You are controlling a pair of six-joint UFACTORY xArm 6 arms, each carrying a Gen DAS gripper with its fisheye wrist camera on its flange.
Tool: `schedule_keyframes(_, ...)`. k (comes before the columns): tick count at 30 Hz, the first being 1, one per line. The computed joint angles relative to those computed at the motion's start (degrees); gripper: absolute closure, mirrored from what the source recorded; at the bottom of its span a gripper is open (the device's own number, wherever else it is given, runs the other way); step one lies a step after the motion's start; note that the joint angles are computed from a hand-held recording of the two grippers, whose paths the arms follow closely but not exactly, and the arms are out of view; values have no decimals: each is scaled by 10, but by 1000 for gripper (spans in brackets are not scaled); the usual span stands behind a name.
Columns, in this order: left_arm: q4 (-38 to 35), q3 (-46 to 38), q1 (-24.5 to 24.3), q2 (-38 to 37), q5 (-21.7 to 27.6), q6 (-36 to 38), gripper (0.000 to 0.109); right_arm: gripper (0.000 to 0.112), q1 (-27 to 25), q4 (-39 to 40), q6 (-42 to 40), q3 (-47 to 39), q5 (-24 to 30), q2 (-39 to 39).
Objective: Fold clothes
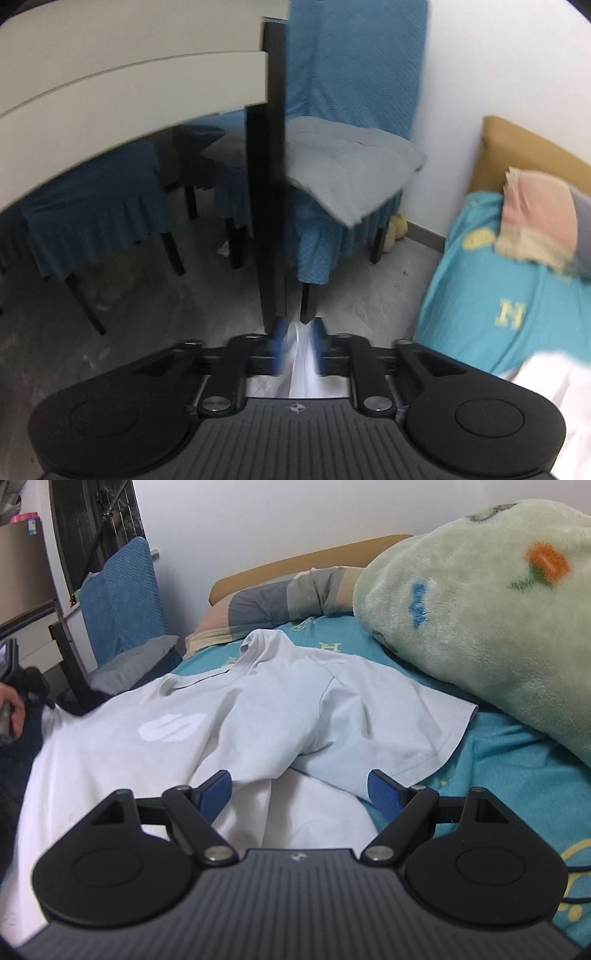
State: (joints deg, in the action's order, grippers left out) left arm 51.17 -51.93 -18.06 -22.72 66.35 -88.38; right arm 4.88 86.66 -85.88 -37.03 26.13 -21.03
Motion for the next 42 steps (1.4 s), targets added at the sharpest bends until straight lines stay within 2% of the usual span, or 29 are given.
schedule_keyframes(1,0,10,-9,-3,-5,-8,55,30,3,4,-4,-2,-5,4)
schedule_keyframes(3,-4,18,-34,-7,-12,-23,51,30,5,7,-6,-5,-9,11)
schedule_keyframes(6,-14,33,-99,-38,-9,-52,42,30,8,16,-17,-9,-13,15)
schedule_keyframes(10,-4,-16,-260,-33,89,-110,31,30,8,35,-42,-5,-12,2)
schedule_keyframes(12,1,-74,-343,4,153,-138,23,30,3,33,-41,-1,-5,-8)
schedule_keyframes(14,3,-154,-412,56,223,-120,20,30,-2,36,-44,5,2,-22)
schedule_keyframes(17,29,-274,-494,140,300,-122,10,30,-8,36,-61,18,15,-50)
schedule_keyframes(20,41,-374,-549,213,340,-142,9,30,-27,9,-49,33,43,-86)
schedule_keyframes(23,10,-432,-580,264,335,-179,9,30,-72,-49,17,44,89,-126)
schedule_keyframes(25,-31,-423,-588,271,293,-224,10,30,-108,-96,75,47,124,-152)
schedule_keyframes(27,-66,-408,-595,275,245,-266,15,30,-153,-167,149,48,174,-184)
schedule_keyframes(30,-92,-366,-599,265,172,-310,16,30,-236,-211,167,51,270,-227)
schedule_keyframes(34,-88,-395,-606,288,183,-272,16,30,-321,-211,216,29,372,-205)
schedule_keyframes(36,-64,-421,-616,301,209,-253,12,30,-316,-215,255,14,373,-175)
schedule_keyframes(38,-41,-431,-619,307,223,-249,11,30,-279,-201,257,7,326,-148)
schedule_keyframes(42,-16,-413,-614,296,236,-272,11,35,-189,-183,267,-46,213,-38)
